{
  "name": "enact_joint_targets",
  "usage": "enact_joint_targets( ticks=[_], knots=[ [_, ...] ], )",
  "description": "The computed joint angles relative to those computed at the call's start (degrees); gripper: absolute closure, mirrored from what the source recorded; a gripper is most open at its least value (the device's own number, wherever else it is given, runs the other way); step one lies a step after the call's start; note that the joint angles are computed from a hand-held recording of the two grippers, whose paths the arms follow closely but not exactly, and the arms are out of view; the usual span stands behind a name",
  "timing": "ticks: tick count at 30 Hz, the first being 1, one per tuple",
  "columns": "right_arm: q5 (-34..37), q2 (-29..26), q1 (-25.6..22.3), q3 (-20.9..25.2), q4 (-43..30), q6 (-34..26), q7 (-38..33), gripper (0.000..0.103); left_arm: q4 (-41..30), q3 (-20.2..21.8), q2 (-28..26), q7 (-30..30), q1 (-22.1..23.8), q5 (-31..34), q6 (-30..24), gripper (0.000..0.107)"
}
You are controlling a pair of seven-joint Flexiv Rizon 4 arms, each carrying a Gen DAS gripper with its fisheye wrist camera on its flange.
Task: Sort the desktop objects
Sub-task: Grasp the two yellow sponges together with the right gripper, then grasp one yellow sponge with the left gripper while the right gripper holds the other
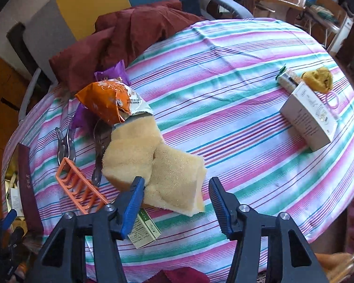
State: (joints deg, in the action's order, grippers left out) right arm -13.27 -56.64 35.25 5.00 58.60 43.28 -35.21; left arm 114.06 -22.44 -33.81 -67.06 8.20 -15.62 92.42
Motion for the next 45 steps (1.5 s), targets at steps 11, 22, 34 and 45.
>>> enact_joint_targets(
  ticks=[11, 22, 34, 45],
  knots=[
    [2.7, -0.1, -1.2, -0.2, 1.8, 3.9, -0.4, 0.068, -5.8, -4.6, -3.7, 2.9, 0.3, -2.8, -4.4, 0.047],
    [-0.4, 3.0, -2.4, 0.6, 12.0, 27.0, 1.6, 0.069, -17.1, -7.6, -9.7, 9.1, -3.4, -10.7, -13.6, 0.047],
    [1.5, 0.3, -8.2, 14.7, 10.4, 35.3, -20.1, 0.069, -22.0, -7.2, -13.1, 18.8, -7.0, -13.3, -12.7, 0.030],
    [8.4, -0.7, -9.5, 19.4, 7.3, 29.8, -32.6, 0.069, -24.9, -8.0, -15.1, 29.5, -6.8, -13.3, -17.5, 0.055]
  ],
)
